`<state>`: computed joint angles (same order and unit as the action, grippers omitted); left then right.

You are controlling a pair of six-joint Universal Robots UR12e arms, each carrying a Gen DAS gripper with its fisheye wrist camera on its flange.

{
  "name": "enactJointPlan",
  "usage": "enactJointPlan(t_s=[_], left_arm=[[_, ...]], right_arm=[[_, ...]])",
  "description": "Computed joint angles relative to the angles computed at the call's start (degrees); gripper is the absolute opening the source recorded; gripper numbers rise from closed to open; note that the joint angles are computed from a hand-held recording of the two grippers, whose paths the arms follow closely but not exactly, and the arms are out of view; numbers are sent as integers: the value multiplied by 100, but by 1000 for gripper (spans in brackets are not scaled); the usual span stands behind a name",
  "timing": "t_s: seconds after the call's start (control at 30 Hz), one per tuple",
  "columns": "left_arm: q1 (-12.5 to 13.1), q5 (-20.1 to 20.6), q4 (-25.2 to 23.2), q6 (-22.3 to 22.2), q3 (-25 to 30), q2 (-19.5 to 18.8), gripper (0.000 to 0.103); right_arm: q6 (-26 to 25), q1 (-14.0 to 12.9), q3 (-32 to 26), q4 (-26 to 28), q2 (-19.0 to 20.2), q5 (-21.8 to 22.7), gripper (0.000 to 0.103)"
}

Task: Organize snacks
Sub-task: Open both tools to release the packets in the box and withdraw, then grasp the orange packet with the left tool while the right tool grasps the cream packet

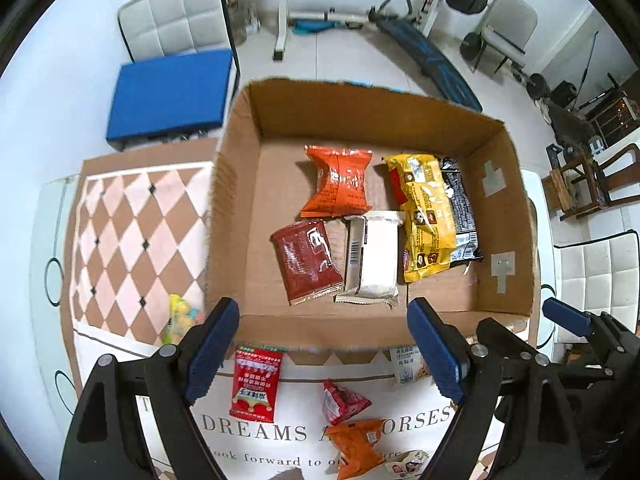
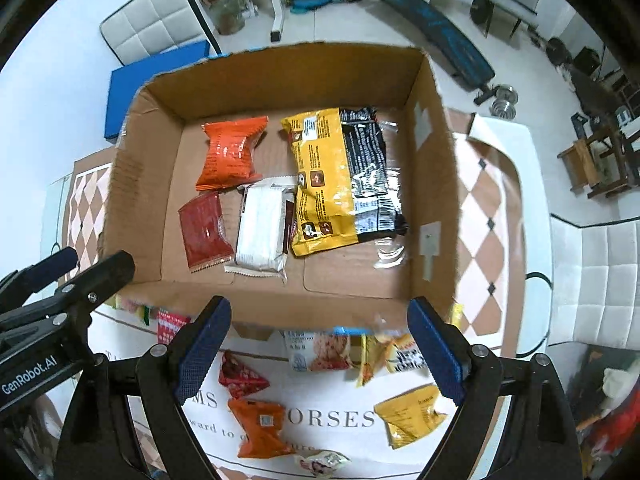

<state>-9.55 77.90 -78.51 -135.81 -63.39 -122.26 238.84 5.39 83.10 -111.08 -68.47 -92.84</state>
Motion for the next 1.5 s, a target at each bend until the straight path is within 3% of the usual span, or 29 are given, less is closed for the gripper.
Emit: enactJointPlan(t_s=[0.47, 0.73, 0.83, 0.93, 1.13, 1.27, 1.37, 1.5], left_arm=[[464, -992, 1332, 275, -1192, 1014, 86], [650, -1332, 1398, 289, -1493, 1330, 86], [681, -1235, 1143, 241, -1473, 1325, 86], [704, -972, 964, 212, -1547, 1318, 86], [680, 27, 323, 210, -1765, 1169, 86], [676, 605, 208, 110, -2008, 1093, 86], [683, 896, 10, -21, -2059, 996, 86], [677, 1118, -147, -64, -2127, 925, 86]], right_arm=[[325, 609, 95, -85, -553, -1243, 92], [564, 835, 162, -125, -772, -1537, 92], [718, 834, 323, -208, -854, -1318, 95], [1009, 788, 649, -378, -956, -823, 95], [1891, 713, 1588, -1100, -1070, 708, 95], [3130, 662, 2502, -2664, -958, 2211, 95], [4196, 717, 2968, -3821, -764, 2642, 94], [4912, 776, 3152, -4447, -546, 2746, 91]])
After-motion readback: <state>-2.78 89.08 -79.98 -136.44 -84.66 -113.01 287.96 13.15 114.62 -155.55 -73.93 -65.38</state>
